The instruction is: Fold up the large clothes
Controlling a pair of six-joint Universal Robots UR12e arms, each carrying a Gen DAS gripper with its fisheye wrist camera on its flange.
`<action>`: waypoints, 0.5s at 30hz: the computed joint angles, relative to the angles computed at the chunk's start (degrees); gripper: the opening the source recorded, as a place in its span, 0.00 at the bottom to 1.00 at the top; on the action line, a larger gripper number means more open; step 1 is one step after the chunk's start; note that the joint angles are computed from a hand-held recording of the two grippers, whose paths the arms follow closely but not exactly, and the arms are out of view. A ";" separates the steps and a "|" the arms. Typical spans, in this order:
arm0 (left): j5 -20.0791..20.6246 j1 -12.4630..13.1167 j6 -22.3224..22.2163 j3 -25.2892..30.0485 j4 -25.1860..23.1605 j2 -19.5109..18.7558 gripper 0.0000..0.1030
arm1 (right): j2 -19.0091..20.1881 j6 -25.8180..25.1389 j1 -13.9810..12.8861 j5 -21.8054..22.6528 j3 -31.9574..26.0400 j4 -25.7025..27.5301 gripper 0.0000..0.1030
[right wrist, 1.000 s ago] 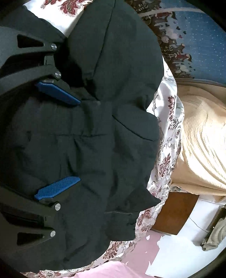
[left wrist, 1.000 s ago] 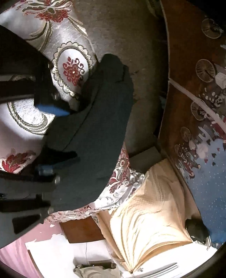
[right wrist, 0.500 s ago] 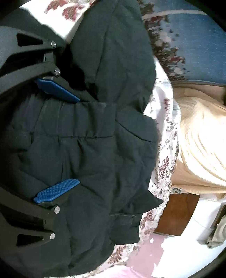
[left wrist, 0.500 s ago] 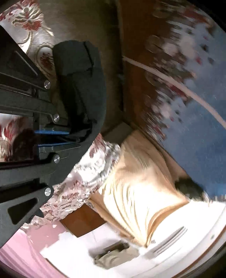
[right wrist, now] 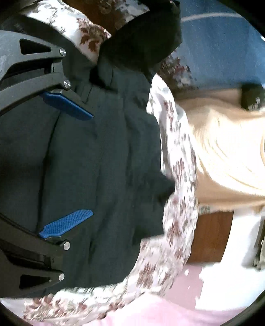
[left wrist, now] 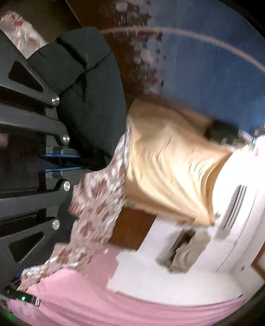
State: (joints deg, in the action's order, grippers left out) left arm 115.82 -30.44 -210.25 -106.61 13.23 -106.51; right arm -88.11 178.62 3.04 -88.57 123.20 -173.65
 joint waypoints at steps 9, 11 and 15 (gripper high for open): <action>-8.87 -5.86 15.55 12.35 -14.33 -7.88 0.07 | -2.60 11.48 -11.06 7.20 6.17 -6.12 0.84; -12.03 -6.75 18.94 13.86 -17.40 -9.33 0.07 | -2.09 12.97 -12.79 8.21 7.00 -8.10 0.84; -14.84 -7.68 16.96 15.54 -21.60 -11.47 0.13 | -0.95 16.38 -16.23 13.91 7.75 -9.95 0.84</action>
